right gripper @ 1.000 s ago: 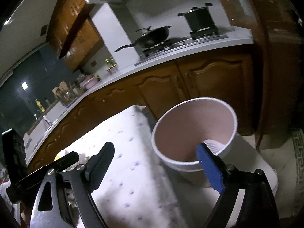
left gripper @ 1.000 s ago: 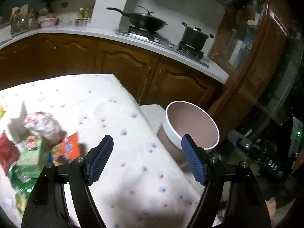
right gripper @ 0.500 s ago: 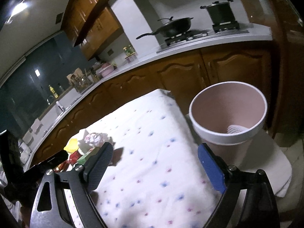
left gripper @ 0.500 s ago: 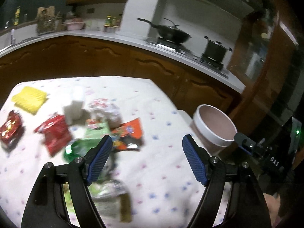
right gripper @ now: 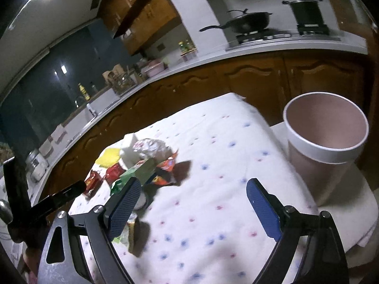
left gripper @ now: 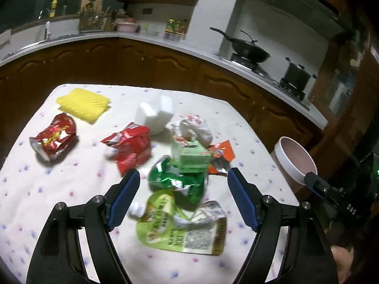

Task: Collect trash
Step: 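Move both open tools back over the trash on the table, then grasp the red snack bag with left tool while right tool grasps white tissue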

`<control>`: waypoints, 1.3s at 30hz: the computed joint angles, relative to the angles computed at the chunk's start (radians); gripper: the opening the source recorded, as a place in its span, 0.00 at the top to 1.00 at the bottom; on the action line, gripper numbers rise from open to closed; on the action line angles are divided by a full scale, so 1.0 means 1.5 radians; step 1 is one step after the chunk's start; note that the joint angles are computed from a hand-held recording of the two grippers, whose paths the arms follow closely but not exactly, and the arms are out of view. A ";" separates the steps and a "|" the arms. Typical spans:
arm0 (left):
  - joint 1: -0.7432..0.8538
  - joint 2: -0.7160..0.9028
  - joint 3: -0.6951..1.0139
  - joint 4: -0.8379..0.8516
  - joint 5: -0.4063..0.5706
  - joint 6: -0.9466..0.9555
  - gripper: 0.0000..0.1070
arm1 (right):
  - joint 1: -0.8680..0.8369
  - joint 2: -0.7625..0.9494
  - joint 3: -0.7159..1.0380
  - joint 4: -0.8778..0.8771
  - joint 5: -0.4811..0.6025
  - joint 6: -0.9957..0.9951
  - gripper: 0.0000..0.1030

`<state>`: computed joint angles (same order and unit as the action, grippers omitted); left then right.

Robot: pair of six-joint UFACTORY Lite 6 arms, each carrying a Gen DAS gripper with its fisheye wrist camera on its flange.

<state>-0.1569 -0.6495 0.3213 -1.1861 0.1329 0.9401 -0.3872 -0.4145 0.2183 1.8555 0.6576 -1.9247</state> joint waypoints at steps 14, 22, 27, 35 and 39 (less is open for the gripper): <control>0.183 0.034 0.018 -0.109 0.114 0.186 0.26 | 0.214 0.034 0.047 0.167 -0.097 -0.067 0.11; 0.223 0.160 0.079 -0.227 0.122 0.321 0.26 | 0.298 0.155 0.147 0.263 -0.121 -0.148 0.11; 0.229 0.268 0.146 -0.274 0.117 0.371 0.26 | 0.334 0.246 0.229 0.303 -0.124 -0.196 0.11; 0.208 0.478 0.286 -0.339 0.099 0.433 0.26 | 0.345 0.456 0.435 0.187 -0.130 -0.087 0.11; 0.207 0.532 0.327 -0.365 0.108 0.460 0.26 | 0.347 0.540 0.528 0.098 -0.136 -0.002 0.11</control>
<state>0.1542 0.1482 0.8118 -1.7341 0.2942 1.6298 0.1341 0.3955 1.0101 2.0031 0.4531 -1.9279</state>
